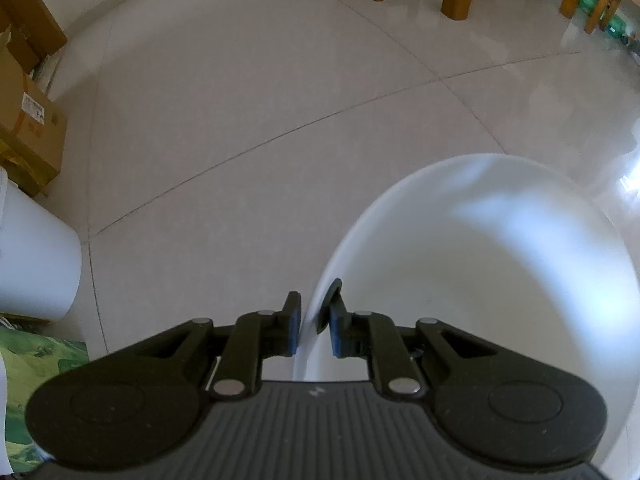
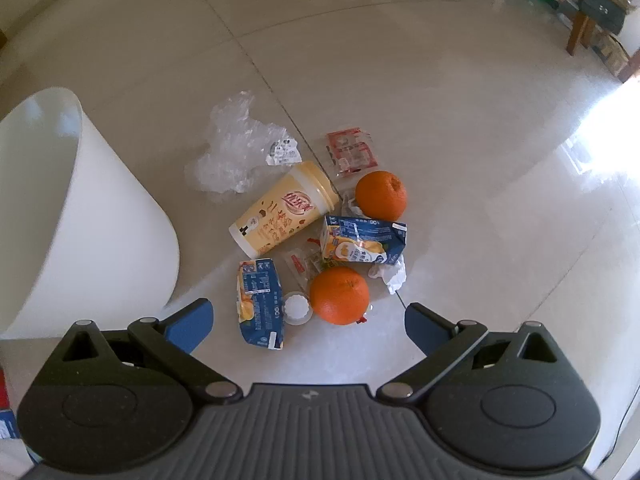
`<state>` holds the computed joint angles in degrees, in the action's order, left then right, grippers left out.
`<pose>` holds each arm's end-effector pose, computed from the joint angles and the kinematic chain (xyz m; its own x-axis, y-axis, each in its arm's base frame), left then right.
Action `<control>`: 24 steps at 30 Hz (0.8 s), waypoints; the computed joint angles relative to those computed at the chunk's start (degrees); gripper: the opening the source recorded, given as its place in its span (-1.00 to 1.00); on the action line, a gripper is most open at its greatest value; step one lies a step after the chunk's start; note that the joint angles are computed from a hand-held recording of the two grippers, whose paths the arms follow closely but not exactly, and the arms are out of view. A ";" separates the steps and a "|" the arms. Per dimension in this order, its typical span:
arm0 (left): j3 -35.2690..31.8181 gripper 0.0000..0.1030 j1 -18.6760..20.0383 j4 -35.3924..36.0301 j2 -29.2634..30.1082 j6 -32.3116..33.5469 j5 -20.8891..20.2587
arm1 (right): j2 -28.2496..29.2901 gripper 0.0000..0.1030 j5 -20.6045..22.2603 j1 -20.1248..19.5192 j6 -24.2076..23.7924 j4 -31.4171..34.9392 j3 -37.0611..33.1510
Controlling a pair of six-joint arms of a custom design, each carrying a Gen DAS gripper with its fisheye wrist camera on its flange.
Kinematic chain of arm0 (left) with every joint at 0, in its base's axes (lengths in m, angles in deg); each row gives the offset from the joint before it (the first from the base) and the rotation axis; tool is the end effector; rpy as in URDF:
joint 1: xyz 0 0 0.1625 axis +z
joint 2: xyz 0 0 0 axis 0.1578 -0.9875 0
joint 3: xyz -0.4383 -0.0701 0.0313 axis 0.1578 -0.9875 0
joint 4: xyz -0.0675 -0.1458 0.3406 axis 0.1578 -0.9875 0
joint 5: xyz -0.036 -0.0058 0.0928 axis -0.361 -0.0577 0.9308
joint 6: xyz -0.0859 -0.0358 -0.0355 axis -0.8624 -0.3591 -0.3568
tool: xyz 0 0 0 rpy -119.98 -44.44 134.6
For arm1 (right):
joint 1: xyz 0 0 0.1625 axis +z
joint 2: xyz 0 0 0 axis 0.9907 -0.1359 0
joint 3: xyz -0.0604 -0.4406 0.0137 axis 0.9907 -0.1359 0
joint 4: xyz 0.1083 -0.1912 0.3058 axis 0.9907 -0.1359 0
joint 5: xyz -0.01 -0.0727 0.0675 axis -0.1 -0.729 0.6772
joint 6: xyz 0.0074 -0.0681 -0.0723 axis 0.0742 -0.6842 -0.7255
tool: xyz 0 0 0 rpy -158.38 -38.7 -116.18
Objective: Organize objects
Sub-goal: 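Reach the right gripper down to the blue juice carton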
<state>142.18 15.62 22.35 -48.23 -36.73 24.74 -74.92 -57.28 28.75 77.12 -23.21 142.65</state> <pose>-0.4772 -0.4329 0.2744 -0.6111 -0.2839 -0.7389 0.0740 0.9089 -0.4104 0.2519 -0.4915 0.4794 -0.6294 -0.2378 0.7398 -0.3402 0.9403 0.0129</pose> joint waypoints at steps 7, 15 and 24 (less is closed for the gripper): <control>0.18 -0.76 0.00 -0.10 0.77 0.33 1.65 | -0.80 1.00 1.20 -1.80 -3.55 -3.58 2.85; -1.01 -0.77 -0.42 -0.20 1.31 -3.01 0.44 | -1.96 1.00 3.65 -4.66 -9.77 -9.43 7.50; 1.35 -0.78 -0.42 -2.27 0.23 -4.25 -0.20 | -2.75 0.98 12.57 -11.28 -17.38 -16.34 13.70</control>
